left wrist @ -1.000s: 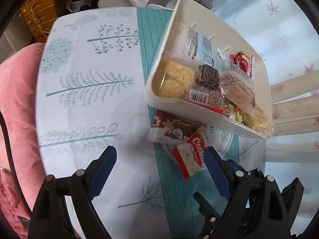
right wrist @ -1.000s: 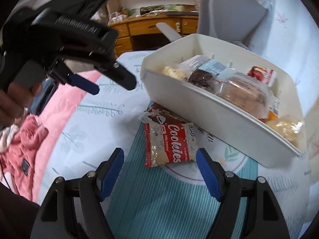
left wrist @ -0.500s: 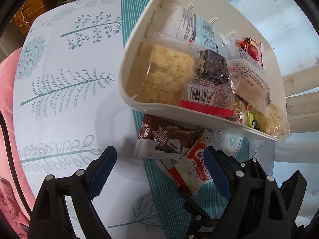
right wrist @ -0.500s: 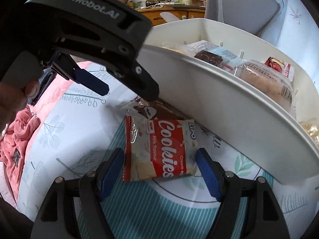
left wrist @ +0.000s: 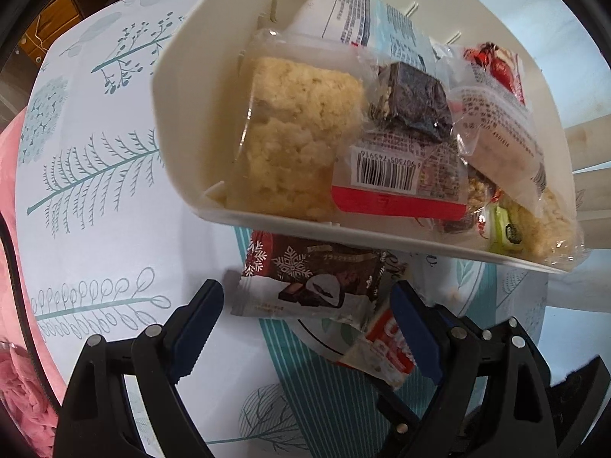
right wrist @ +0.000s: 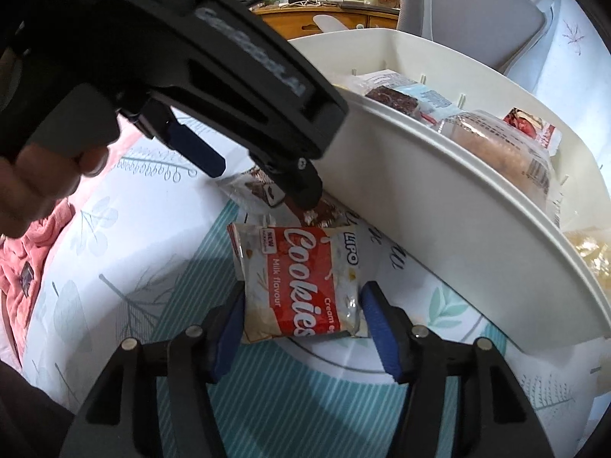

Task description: Organize snacks

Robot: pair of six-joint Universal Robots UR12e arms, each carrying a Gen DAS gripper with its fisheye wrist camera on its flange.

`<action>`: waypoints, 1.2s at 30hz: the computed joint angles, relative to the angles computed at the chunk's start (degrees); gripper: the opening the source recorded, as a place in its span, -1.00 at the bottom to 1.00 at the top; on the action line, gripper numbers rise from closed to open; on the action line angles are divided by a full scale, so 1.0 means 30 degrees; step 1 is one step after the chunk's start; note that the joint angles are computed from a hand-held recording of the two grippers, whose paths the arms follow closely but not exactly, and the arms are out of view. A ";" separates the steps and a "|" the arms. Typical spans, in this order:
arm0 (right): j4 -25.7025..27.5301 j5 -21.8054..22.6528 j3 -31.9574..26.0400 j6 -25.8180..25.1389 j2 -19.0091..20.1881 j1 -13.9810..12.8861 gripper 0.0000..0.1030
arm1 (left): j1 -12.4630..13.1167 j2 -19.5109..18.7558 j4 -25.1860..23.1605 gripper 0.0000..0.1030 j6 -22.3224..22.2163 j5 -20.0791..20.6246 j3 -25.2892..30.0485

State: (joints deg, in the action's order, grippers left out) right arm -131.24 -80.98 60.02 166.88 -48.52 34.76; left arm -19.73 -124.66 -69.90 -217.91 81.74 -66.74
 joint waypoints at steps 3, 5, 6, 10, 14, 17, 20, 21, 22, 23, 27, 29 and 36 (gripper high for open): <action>0.0495 -0.0374 0.0131 0.0292 -0.0208 0.0011 0.15 | -0.0155 -0.0357 -0.0663 0.71 0.0029 0.0372 0.0554; 0.0810 -0.0530 0.0220 0.0509 -0.0353 -0.0013 0.13 | -0.0321 -0.0678 -0.1096 0.71 0.0022 0.0738 0.1044; 0.0990 -0.0624 0.0265 0.0621 -0.0432 -0.0016 0.12 | -0.0383 -0.0776 -0.1254 0.71 0.0038 0.0915 0.1182; 0.1951 -0.1222 0.0298 0.0914 -0.0688 -0.0003 0.07 | -0.0617 -0.1233 -0.1853 0.71 0.0253 0.1536 0.1919; 0.2932 -0.1383 0.0211 0.1569 -0.0863 -0.0055 0.05 | -0.0916 -0.2022 -0.2800 0.64 0.0090 0.2021 0.3209; 0.3689 -0.2000 0.0175 0.1876 -0.1023 0.0029 0.03 | -0.1083 -0.2163 -0.3006 0.47 0.0015 0.2522 0.3456; 0.4409 -0.2189 0.0028 0.2284 -0.1068 0.0085 0.02 | -0.1084 -0.1979 -0.2772 0.32 -0.0183 0.2521 0.3159; 0.4643 -0.2164 -0.0025 0.2445 -0.1084 0.0086 0.02 | -0.1066 -0.1941 -0.2728 0.23 -0.0275 0.2467 0.3106; 0.4857 -0.2089 -0.0063 0.2610 -0.1106 0.0074 0.02 | -0.1022 -0.1846 -0.2575 0.19 -0.0388 0.2291 0.2944; 0.5079 -0.1998 -0.0105 0.2770 -0.1124 0.0059 0.01 | -0.0929 -0.1632 -0.2280 0.14 -0.0472 0.2051 0.2553; 0.5688 -0.1630 -0.0236 0.3521 -0.1159 0.0036 0.00 | -0.0589 -0.0937 -0.1211 -0.07 -0.1103 0.0952 0.1230; 0.5986 -0.1230 -0.0410 0.3889 -0.1114 -0.0009 -0.01 | -0.0468 -0.0626 -0.0891 -0.14 -0.1497 0.0550 0.0710; 0.6497 -0.0136 -0.0891 0.5299 -0.1068 -0.0179 -0.05 | -0.0139 0.0477 -0.0568 -0.40 -0.2054 0.0264 -0.0809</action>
